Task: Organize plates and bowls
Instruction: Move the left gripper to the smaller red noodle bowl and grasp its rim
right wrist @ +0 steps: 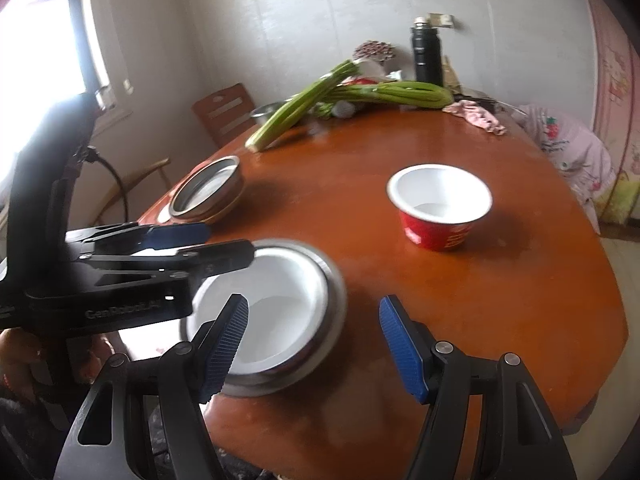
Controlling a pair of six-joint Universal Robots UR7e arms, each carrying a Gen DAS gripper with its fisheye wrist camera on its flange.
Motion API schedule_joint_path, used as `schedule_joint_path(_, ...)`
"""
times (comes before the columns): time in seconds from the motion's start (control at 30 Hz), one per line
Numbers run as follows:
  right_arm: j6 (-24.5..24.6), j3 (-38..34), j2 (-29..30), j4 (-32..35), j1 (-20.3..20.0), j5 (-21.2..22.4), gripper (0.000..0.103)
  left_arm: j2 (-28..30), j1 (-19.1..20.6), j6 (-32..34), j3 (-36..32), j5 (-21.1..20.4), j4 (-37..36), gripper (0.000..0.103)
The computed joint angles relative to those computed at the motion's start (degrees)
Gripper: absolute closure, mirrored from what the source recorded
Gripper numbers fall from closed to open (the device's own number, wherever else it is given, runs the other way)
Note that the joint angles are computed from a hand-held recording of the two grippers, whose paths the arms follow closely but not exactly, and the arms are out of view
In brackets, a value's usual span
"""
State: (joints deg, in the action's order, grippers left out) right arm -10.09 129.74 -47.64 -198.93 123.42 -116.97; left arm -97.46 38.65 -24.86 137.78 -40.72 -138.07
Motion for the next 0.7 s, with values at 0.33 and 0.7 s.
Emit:
schedule_joint_path(0.33,0.7,-2.1,-1.0,-0.5,-4.1,-1.3,0.032,8.8,4.5,10.2,-5.9,-3.0,-8.2,0.043)
schedule_joint_path(0.7,2.3,-9.3,-0.1,3.8,-8.1,-3.7,0.032,19.3,10.0,17.4,-17.8,-9.4,-6.2,0.043)
